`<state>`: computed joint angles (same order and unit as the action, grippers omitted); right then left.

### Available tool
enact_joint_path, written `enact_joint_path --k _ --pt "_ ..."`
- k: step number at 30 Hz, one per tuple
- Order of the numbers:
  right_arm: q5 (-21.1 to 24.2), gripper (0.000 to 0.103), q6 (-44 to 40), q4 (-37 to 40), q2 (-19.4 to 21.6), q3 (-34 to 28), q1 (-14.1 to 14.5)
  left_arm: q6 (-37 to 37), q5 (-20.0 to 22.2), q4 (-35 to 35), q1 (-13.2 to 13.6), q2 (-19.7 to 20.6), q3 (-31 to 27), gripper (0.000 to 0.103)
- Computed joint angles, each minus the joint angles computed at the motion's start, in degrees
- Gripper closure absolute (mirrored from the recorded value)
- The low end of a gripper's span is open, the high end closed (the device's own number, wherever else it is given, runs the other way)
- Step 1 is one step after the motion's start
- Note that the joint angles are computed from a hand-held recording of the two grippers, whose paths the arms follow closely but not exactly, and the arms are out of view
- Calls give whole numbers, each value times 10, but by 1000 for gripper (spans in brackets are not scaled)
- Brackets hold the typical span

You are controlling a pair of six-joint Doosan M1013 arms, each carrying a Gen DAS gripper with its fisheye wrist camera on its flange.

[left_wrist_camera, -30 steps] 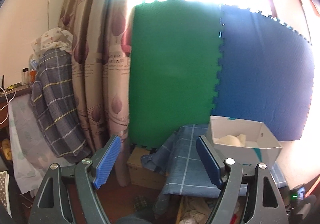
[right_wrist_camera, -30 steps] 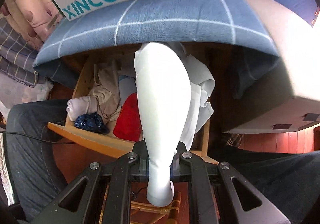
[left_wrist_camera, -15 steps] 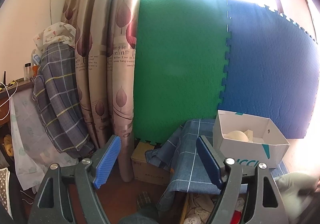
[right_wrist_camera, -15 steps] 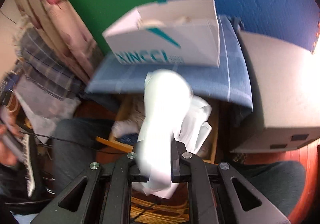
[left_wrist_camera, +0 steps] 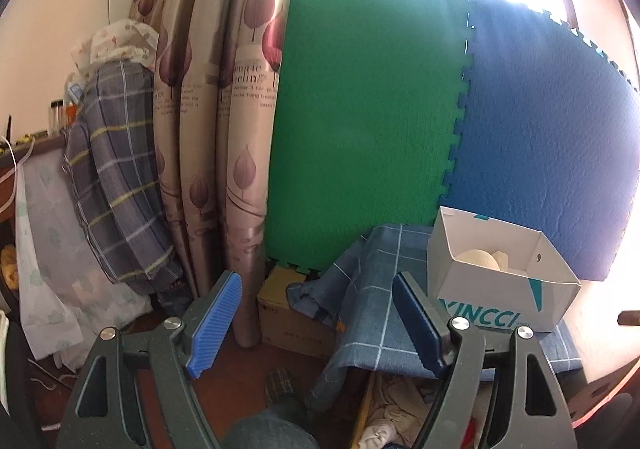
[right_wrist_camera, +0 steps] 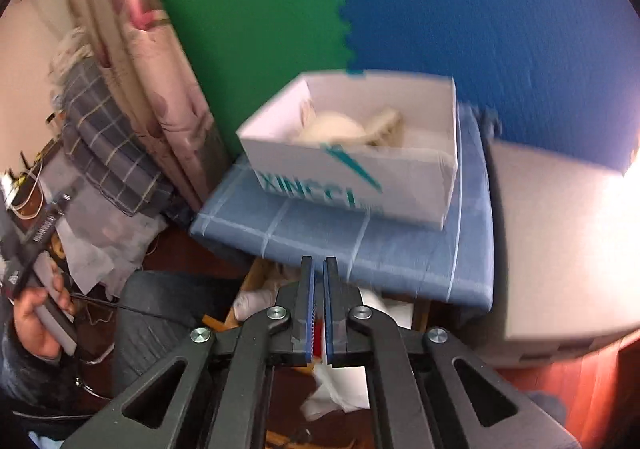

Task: Take underwear out of drawer
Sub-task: 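Lift the white sock with the right gripper and carry it over the box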

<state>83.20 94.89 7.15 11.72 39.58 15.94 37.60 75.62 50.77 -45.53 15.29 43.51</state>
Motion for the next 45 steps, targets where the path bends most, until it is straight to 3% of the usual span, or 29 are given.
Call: enact_joint_path --k 3,6,7,9,10,11,16,17,18,19,20,23,27,28,30,31,32,34,39,45 --pt "57 99 -43 6 29 -43 4 -4 -5 -18 2 -2 9 23" --pt "64 91 -39 57 11 42 -17 6 -5 -31 3 -1 15 23" --pt "68 83 -38 47 6 71 -17 11 -2 -37 4 0 13 23" --pt "55 57 -18 34 -3 128 -23 10 0 -43 6 2 14 23" --pt "48 37 -9 28 -2 146 -27 9 1 -46 8 3 13 23" --pt "36 33 -7 -2 1 161 -24 8 3 -47 8 4 11 23" --pt "-7 34 -125 -211 23 201 28 28 15 -47 5 11 1 23" --pt "-17 29 -156 -230 21 209 36 29 15 -45 5 11 1 23" --pt "-26 24 -175 -237 19 216 40 25 16 -42 4 11 2 23" --pt "-39 12 -196 -229 17 220 40 22 20 -42 4 13 0 23" --pt "-36 9 -210 -198 20 215 34 24 24 -48 5 16 -4 23" --pt "31 9 -195 -85 57 166 8 38 33 -57 6 24 -16 23" --pt "54 6 -158 -158 81 163 20 54 36 -55 4 32 -29 23" --pt "26 4 -170 -156 72 184 20 56 37 -57 4 35 -33 23" --pt "3 17 -185 -170 67 207 23 58 38 -59 3 39 -39 23" --pt "4 49 -188 -173 67 212 24 60 37 -61 3 40 -41 23" --pt "23 75 -191 -174 73 211 24 60 38 -62 3 42 -43 23" --pt "39 91 -175 -143 77 217 13 66 37 -71 2 45 -50 23" --pt "-38 94 -149 -115 35 255 7 76 31 -55 -4 43 -51 23" --pt "-67 94 -142 -71 -15 255 3 54 18 -47 -8 31 -39 23"
